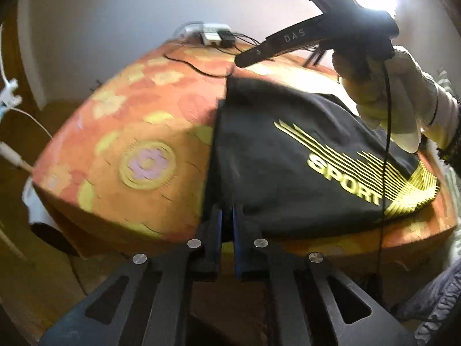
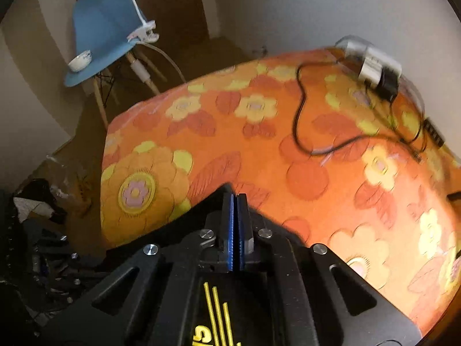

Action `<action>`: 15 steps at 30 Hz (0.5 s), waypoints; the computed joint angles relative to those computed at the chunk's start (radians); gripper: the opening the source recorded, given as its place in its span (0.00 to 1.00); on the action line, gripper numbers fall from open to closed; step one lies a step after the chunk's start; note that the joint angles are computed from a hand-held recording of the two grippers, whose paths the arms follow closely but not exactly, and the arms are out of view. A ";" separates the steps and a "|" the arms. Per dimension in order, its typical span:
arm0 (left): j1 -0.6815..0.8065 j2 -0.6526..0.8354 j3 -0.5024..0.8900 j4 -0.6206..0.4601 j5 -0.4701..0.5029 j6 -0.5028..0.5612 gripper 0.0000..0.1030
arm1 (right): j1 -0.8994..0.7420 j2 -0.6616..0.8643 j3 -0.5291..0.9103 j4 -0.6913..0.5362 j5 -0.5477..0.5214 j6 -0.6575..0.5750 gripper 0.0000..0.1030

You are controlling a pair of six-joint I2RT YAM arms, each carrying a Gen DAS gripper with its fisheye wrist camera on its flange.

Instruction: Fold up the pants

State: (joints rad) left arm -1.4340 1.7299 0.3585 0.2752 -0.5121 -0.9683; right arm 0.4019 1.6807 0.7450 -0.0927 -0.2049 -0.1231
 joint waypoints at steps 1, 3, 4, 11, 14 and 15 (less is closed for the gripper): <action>0.019 -0.004 -0.007 0.004 0.015 0.001 0.05 | 0.002 0.019 0.018 0.005 0.002 0.005 0.02; 0.039 -0.006 -0.016 0.008 0.037 -0.020 0.05 | 0.002 0.074 0.070 -0.014 0.006 0.020 0.02; 0.037 -0.008 -0.017 0.001 0.030 -0.030 0.05 | 0.003 0.095 0.092 -0.030 0.021 0.035 0.03; -0.001 -0.107 -0.021 -0.059 -0.030 -0.050 0.06 | -0.169 -0.031 0.042 -0.146 -0.077 -0.058 0.26; 0.010 -0.095 -0.013 -0.026 -0.007 -0.025 0.06 | -0.288 -0.077 -0.004 -0.196 -0.105 -0.139 0.29; 0.015 -0.082 -0.007 -0.018 0.000 -0.017 0.06 | -0.331 -0.084 -0.019 -0.206 -0.109 -0.168 0.29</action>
